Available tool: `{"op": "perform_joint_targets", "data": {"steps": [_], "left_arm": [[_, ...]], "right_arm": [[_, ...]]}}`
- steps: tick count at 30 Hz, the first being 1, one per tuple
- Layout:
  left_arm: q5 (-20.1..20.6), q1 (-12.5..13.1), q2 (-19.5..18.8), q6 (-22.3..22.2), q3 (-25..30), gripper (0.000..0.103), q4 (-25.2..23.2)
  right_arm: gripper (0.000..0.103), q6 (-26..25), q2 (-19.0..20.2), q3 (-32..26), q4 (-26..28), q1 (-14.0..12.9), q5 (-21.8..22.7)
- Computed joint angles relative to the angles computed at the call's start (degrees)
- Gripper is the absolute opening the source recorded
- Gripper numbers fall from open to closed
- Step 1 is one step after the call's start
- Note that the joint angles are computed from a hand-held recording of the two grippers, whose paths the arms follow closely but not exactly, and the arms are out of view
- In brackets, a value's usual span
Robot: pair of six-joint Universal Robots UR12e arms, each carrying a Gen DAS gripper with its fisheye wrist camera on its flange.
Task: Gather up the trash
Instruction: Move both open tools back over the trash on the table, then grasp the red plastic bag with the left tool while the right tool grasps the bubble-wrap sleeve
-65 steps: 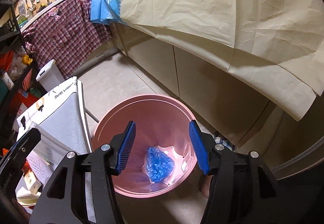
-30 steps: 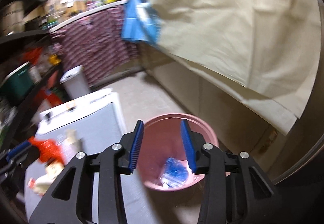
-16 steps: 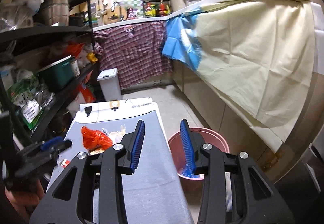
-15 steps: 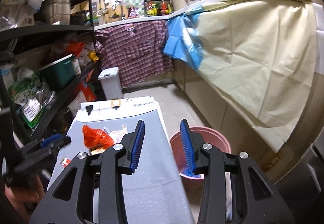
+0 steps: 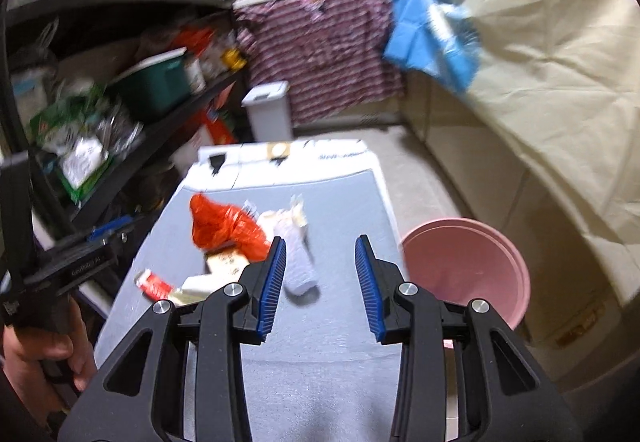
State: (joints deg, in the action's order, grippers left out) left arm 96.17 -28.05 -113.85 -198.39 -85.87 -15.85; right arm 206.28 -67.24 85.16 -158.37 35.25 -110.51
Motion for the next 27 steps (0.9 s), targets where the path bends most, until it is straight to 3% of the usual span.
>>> {"op": "perform_joint_targets", "data": {"steps": [7,14,27], "left_arm": [[0.68,0.39,-1.40,-0.36,0.76,0.040,-0.20],[0.96,0.65,-3.92,0.41,3.72,0.040,-3.17],[-0.45,1.54,-7.24,2.55,8.29,0.040,-4.56]], "right_arm": [[0.037,-5.62,2.92,-1.86,0.27,-1.62,6.62],[0.043,-4.35,6.50,-4.14,1.08,-3.47,13.93],[0.044,-6.29,10.17,-7.04,4.84,-4.37,16.56]]}}
